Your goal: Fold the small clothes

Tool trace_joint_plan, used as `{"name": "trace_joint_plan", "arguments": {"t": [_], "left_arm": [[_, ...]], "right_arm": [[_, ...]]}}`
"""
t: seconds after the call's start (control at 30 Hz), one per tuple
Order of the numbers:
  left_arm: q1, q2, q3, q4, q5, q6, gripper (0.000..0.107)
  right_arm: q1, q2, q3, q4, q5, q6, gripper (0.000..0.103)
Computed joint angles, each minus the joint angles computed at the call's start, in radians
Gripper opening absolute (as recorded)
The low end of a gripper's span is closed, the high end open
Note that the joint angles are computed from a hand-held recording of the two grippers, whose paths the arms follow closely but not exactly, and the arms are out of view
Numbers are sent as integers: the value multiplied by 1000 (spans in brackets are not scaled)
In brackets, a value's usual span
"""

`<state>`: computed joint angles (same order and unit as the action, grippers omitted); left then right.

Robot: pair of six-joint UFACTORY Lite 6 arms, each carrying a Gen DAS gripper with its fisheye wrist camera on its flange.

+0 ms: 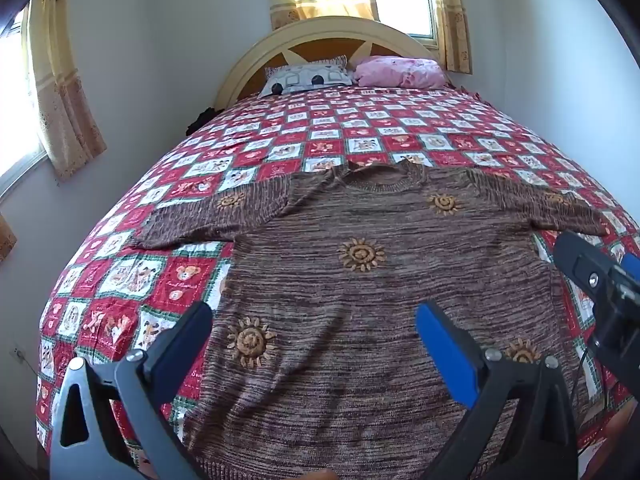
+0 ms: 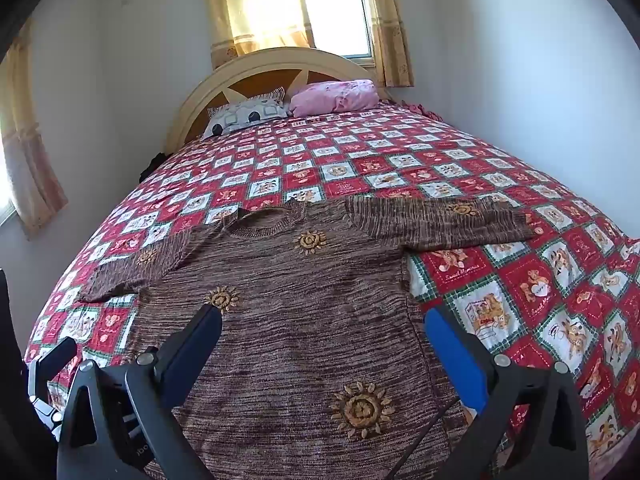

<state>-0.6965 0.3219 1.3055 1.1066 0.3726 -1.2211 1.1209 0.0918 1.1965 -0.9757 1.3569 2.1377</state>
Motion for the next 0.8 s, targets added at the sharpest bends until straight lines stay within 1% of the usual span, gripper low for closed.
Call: {"name": "trace_joint_plan", "arguments": {"t": [0.1,0.2,0.23,0.27,0.37,0.5,0.53,0.6,0.7,0.8], "left_arm": [[-7,4,1,-7,2,-14,103],[-2,-19,-46,49,-5,-83,103],[-7,-28,-68,69,7,-120,103],[-7,-31,-76,62,5,-115,103],[-28,-27,-72,-81,13,28,103],[-42,-27,-76,-154,43,88,103],[-35,-33,-80,-179,33,107,103],[-26,-46,-97,-211,1,129,103],[-31,-62,-118,-177,-12,91,103],[-25,-76,-131,-180,-34,94,103]], "right_arm": [[-3,-5,-1,9,-9,0,102],[-1,-5,-4,7,-4,3,102],[1,-6,-6,6,-2,5,102],[3,-6,-8,4,1,8,102],[25,-22,-33,6,16,34,102],[35,-44,-69,3,20,56,102],[22,-28,-33,7,24,33,102],[24,-28,-32,8,27,34,102],[26,-31,-36,9,25,35,102],[29,-24,-24,10,31,29,102]]}}
